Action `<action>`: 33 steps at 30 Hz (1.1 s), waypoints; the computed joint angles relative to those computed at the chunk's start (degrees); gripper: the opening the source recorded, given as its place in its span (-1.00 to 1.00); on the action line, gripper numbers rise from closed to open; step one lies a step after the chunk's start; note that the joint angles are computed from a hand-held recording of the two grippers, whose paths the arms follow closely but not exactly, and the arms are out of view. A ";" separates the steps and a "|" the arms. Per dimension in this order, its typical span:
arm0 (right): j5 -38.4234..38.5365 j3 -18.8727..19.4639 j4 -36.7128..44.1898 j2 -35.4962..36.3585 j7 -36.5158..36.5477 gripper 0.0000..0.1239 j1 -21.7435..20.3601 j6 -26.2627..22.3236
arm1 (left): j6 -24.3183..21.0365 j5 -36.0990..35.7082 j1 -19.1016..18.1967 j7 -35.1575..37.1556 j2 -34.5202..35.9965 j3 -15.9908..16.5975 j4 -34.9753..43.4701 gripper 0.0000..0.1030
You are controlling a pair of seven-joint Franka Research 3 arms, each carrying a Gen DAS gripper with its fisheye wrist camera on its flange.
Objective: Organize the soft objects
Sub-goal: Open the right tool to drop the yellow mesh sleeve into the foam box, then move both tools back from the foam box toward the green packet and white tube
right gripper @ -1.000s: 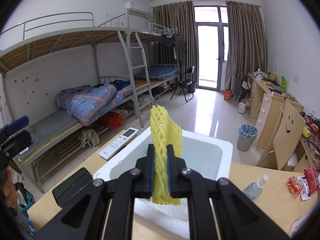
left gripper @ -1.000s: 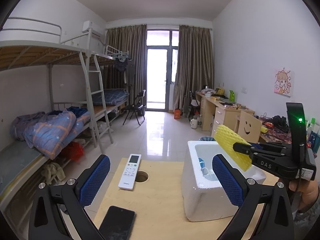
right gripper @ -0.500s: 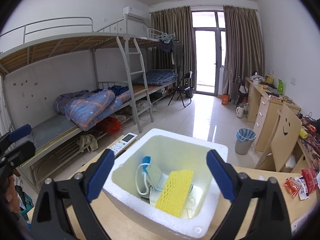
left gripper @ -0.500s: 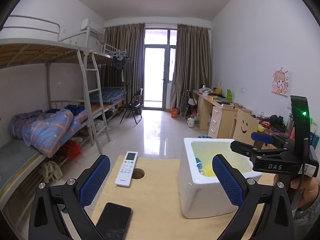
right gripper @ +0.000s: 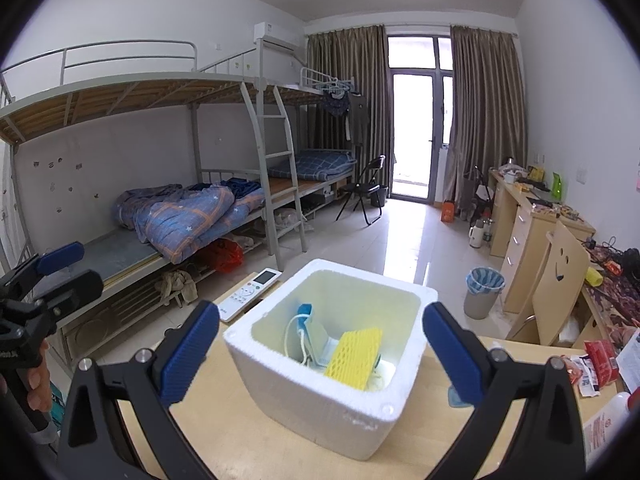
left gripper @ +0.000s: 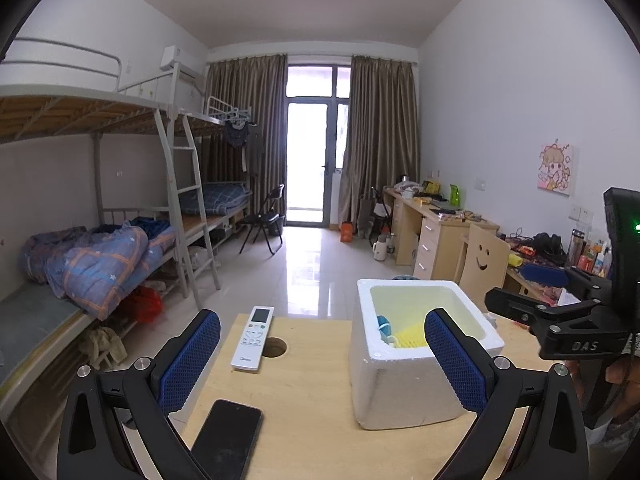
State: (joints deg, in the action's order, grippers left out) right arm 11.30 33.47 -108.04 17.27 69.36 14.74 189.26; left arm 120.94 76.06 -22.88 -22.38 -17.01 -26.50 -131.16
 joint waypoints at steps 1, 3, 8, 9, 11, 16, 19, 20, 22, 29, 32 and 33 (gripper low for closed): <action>-0.02 0.57 -0.54 -0.40 0.01 0.66 -0.56 0.26 | -0.34 -0.10 -0.09 0.19 0.03 -0.16 0.13 0.98; -0.38 2.30 -2.67 -1.98 0.65 0.66 -2.44 1.35 | -1.04 -0.37 -0.48 0.37 -0.04 -0.61 0.42 0.98; -4.90 9.94 -8.11 -5.41 5.49 0.66 -11.04 4.30 | -2.27 -0.61 -1.65 0.21 -0.78 -1.73 0.15 0.98; -6.65 12.69 -9.79 -6.50 7.52 0.66 -14.26 5.17 | -2.55 -0.66 -1.92 0.15 -0.83 -2.02 0.22 0.98; -10.46 16.96 -11.99 -8.02 11.71 0.66 -19.54 6.00 | -2.93 -0.81 -2.38 0.35 -0.81 -2.40 0.46 0.98; -19.08 21.16 -15.77 -11.42 21.71 0.66 -26.32 8.48 | -5.57 -0.73 -3.97 -0.38 -0.69 -4.19 1.09 0.98; -27.19 22.73 -18.00 -14.12 30.78 0.66 -30.40 10.46 | -7.17 -0.70 -5.04 0.61 -0.46 -4.92 1.86 0.98; -29.29 22.40 -18.76 -15.15 33.46 0.66 -30.80 11.37 | -8.20 -0.54 -5.41 0.98 -0.19 -5.43 2.29 0.98; -34.02 21.05 -19.43 -16.68 38.73 0.66 -30.94 12.09 | -8.82 -0.38 -6.09 1.28 -0.18 -5.53 2.51 0.98; -38.11 14.47 -24.72 -22.74 45.10 0.66 -26.50 17.32 | -11.47 -0.21 -8.37 1.59 0.53 -6.74 3.35 0.98; -37.26 11.93 -27.77 -24.97 45.44 0.66 -24.41 19.84 | -12.21 0.12 -9.30 0.93 0.99 -7.11 3.52 0.98; -37.62 10.75 -28.68 -25.59 46.01 0.66 -23.56 20.51 | -12.32 0.29 -9.66 0.55 1.06 -7.23 3.45 0.98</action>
